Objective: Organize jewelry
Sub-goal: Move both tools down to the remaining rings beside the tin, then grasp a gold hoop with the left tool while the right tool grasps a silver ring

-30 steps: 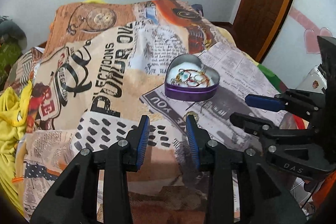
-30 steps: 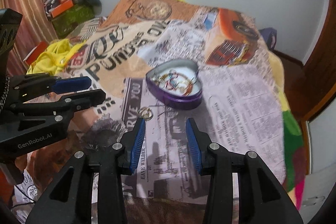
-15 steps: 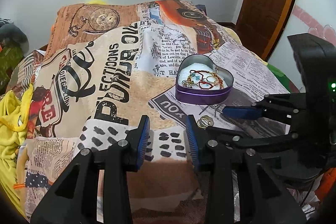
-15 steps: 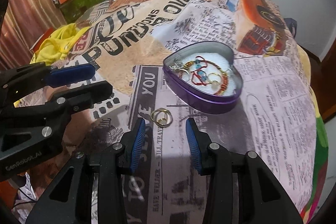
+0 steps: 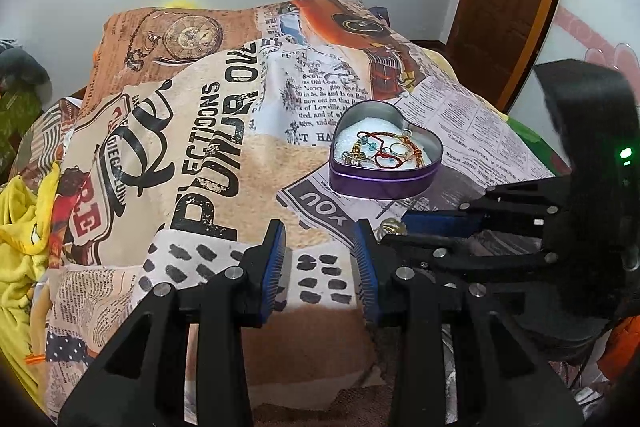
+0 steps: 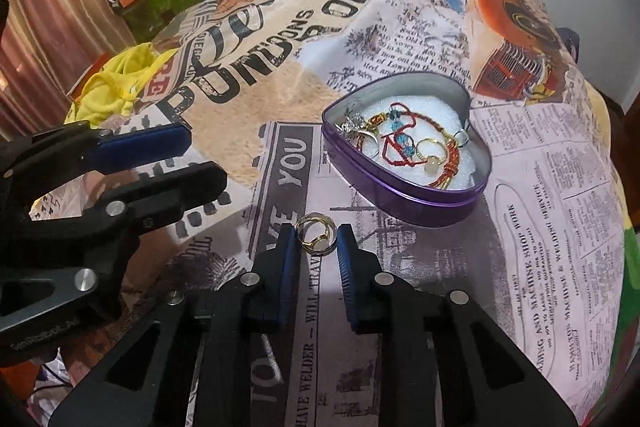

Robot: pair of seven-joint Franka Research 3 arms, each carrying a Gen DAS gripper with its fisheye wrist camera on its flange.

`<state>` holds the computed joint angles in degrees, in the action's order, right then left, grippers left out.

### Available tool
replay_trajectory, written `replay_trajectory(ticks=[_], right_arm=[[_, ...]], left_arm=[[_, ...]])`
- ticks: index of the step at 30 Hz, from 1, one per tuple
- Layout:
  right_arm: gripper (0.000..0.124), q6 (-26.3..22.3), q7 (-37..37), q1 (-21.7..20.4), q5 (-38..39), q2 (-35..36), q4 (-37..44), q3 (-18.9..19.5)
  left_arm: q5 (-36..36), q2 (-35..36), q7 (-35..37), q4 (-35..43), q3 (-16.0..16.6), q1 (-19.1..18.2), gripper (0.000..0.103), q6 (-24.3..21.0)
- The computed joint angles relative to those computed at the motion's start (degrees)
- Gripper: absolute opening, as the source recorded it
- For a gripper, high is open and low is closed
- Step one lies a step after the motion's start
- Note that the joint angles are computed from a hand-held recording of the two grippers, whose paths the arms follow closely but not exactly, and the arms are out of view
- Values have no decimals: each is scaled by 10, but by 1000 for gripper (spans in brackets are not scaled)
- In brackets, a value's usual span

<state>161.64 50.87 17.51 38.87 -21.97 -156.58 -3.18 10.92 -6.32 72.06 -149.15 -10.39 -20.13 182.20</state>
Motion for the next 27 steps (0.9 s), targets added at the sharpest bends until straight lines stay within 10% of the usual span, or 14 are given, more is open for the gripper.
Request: replay_trajectory(ticks=[10,27], right_arm=[[19,7,18,-25,-19,-50,-30,-11],[19,28,8,-29,-10,-74,-48,-49]], left_arm=[[-186,32,165,33,50,-99,35,-44],[-176,93,176,91,-70,5,35,-88]])
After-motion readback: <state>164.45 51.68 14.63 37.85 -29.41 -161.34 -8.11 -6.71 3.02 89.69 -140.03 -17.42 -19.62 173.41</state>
